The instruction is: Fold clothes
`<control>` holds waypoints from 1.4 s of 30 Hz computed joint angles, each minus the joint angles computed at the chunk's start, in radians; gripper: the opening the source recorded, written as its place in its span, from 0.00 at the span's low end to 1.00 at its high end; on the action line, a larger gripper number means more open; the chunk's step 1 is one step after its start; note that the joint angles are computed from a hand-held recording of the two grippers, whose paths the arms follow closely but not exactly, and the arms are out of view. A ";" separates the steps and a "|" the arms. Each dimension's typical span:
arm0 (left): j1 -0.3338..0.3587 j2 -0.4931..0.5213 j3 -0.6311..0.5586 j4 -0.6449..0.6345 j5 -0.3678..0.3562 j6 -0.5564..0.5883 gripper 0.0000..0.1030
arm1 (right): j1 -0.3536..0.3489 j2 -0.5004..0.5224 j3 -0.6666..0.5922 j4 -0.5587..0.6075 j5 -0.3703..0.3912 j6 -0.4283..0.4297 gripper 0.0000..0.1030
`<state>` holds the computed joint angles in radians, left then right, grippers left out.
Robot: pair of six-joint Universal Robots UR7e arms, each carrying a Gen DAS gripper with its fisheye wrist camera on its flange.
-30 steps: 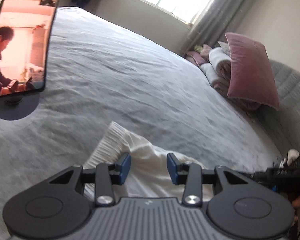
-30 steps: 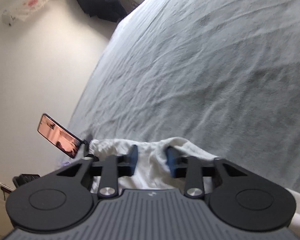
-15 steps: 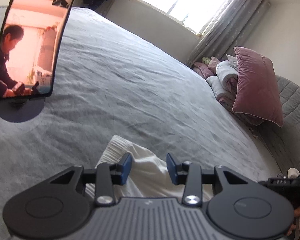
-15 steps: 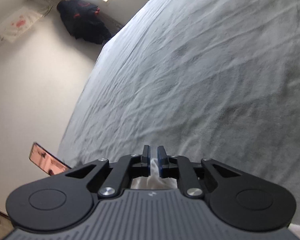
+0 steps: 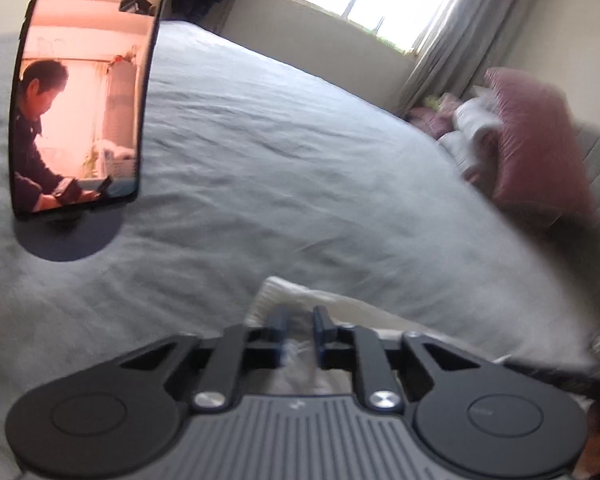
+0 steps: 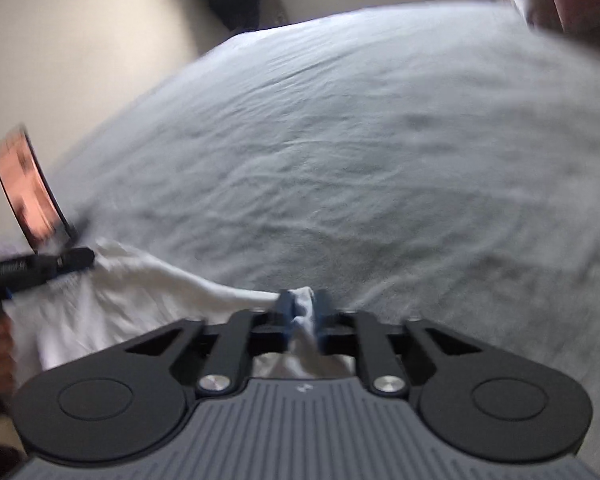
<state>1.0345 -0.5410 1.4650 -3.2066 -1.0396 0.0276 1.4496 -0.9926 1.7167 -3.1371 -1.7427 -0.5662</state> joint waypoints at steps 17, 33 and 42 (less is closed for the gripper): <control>-0.051 -0.002 0.038 -0.069 0.075 0.076 0.24 | 0.001 0.023 0.031 -0.241 -0.063 -0.040 0.35; -0.125 -0.073 0.180 0.068 -0.151 0.230 0.40 | -0.139 -0.340 0.479 -0.492 -0.076 0.204 0.47; -0.214 -0.052 0.188 0.181 -0.194 0.312 0.46 | -0.257 -0.522 0.672 -0.654 -0.072 0.214 0.47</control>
<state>0.8203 -0.5933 1.6529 -3.0255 -1.2340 0.3392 1.1926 -1.5146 2.3883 -3.7912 -1.8147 -0.3520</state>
